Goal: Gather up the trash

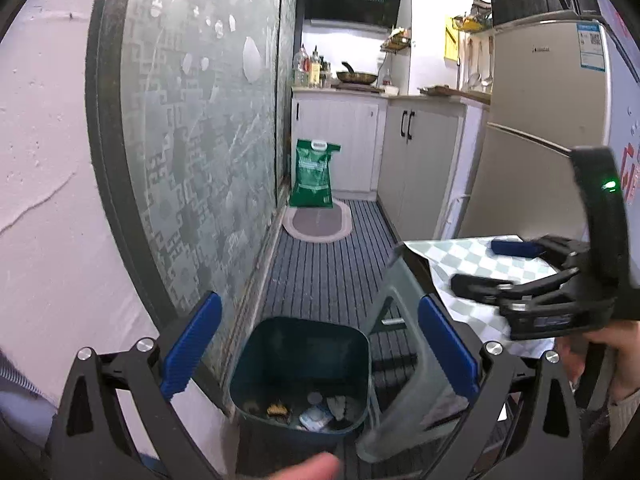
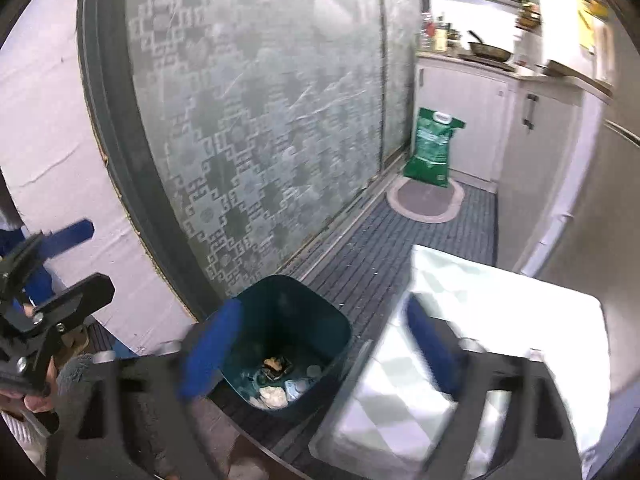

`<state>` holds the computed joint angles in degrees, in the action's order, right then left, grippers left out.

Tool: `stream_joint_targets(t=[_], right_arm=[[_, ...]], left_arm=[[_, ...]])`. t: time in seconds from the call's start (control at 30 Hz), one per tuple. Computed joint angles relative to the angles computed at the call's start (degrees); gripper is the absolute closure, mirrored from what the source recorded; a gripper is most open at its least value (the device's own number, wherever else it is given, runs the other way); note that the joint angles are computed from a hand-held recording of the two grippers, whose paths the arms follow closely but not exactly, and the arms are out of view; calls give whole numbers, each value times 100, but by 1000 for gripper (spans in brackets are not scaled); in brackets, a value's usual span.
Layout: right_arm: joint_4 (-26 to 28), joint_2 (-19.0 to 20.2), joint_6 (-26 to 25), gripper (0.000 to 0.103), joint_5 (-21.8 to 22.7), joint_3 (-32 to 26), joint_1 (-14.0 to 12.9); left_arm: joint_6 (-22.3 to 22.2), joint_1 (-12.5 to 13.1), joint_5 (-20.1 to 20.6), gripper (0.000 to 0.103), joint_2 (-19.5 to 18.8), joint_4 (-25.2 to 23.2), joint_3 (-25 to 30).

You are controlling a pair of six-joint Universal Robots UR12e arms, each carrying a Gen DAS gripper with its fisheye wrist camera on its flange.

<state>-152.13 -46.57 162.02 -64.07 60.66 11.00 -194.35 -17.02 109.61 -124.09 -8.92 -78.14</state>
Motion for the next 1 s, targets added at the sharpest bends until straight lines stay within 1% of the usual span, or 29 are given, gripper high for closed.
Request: stream_joint_targets(t=[0.03,0.2,0.3,0.37,0.5,0.63,0.77,0.87,1.0], right_arm=[[-126,-66,1,4,84,126,-61],[-364,-340,-11,4,378,596,-260],[-439,-453,-137,4,480,790,-339],[-498,-448,-242,4,428,798,-360],[-388,-408,24,4,438,717,-444],[-373,-425,-66,4,497,715,-473],[-317,-444,-185,4,456,757,-459],[-310,-459,-211,4,342,808,-441],[-429,-528,-171,4,216,968,-426]], left_arm=[[-8,-24,34,3,-4,-84,25],[38,-174,386,3,-70,-498,209],[62,-229,329,3,-100,-602,282],[23,-260,299,3,-125,-607,339],[-8,-313,243,3,-151,-575,425],[134,-385,392,3,-213,-639,564],[160,-398,398,3,-262,-699,640],[152,-387,368,3,-277,-597,584],[114,-360,234,3,-300,-514,504]])
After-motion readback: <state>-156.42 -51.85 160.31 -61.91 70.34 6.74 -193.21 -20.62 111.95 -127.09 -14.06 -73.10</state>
